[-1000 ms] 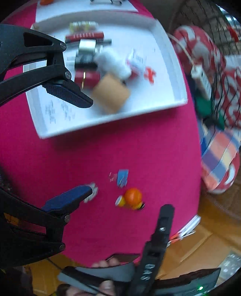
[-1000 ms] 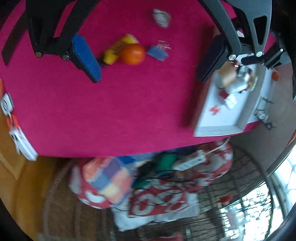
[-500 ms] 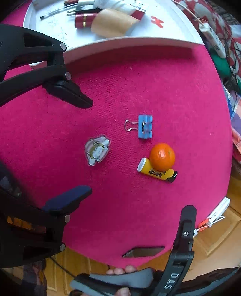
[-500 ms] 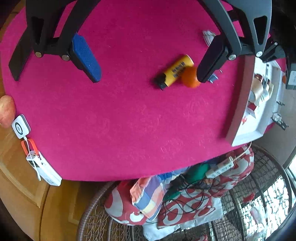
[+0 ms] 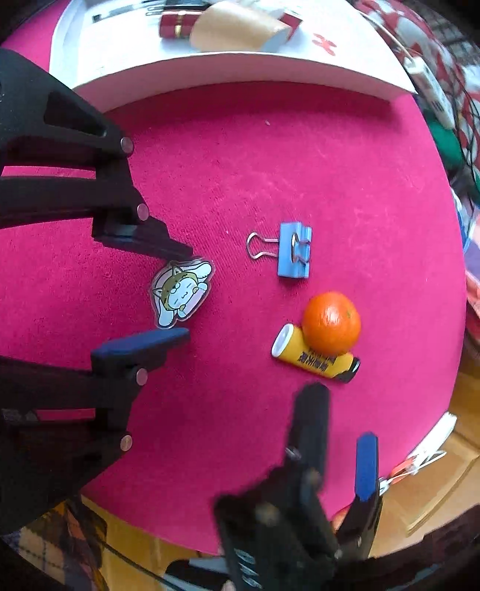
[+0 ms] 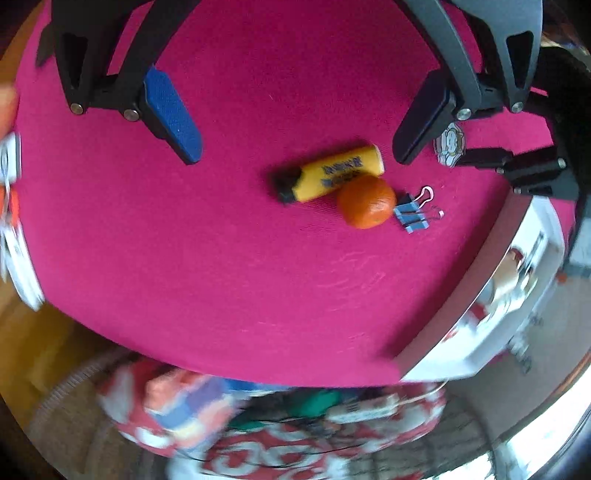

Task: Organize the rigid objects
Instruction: 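Move the left tool to the cartoon sticker while the right tool approaches the yellow lighter, then grasp the cartoon sticker with the left tool while the right tool grasps the yellow lighter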

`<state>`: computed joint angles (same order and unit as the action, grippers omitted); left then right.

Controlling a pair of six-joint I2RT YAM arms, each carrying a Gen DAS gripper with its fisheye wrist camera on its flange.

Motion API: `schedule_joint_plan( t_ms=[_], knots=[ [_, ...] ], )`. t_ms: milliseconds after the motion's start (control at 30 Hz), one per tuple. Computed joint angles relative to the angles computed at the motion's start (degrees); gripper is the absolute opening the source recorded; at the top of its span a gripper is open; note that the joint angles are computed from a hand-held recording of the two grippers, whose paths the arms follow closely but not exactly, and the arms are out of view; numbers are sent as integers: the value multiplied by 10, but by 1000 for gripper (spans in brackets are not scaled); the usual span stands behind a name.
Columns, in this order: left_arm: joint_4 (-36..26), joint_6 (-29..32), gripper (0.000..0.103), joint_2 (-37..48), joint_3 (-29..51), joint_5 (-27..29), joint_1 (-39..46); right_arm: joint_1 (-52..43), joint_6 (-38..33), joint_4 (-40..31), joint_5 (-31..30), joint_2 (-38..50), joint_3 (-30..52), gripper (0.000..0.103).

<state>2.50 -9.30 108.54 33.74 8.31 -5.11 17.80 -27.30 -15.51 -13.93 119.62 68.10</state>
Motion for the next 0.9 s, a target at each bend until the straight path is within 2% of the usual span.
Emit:
schedule_joint_plan(
  t_ms=[200, 467, 567, 667, 800, 900],
  knots=[
    [4, -32, 37, -30, -27, 0, 18, 40, -80, 5, 26, 46, 29, 103],
    [-18, 9, 37, -102, -77, 27, 96, 62, -110, 11, 71, 90, 59, 103],
    [-26, 18, 37, -113, -81, 29, 106, 63, -107, -6, 63, 100, 73, 102],
    [-31, 5, 37, -112, -72, 25, 94, 60, -110, -15, 40, 98, 74, 82],
    [-46, -2, 37, -124, -57, 19, 83, 57, -111, -27, 39, 88, 65, 81],
    [-71, 4, 37, -165, -55, 20, 91, 38, -92, -36, 22, 63, 50, 81]
  ],
)
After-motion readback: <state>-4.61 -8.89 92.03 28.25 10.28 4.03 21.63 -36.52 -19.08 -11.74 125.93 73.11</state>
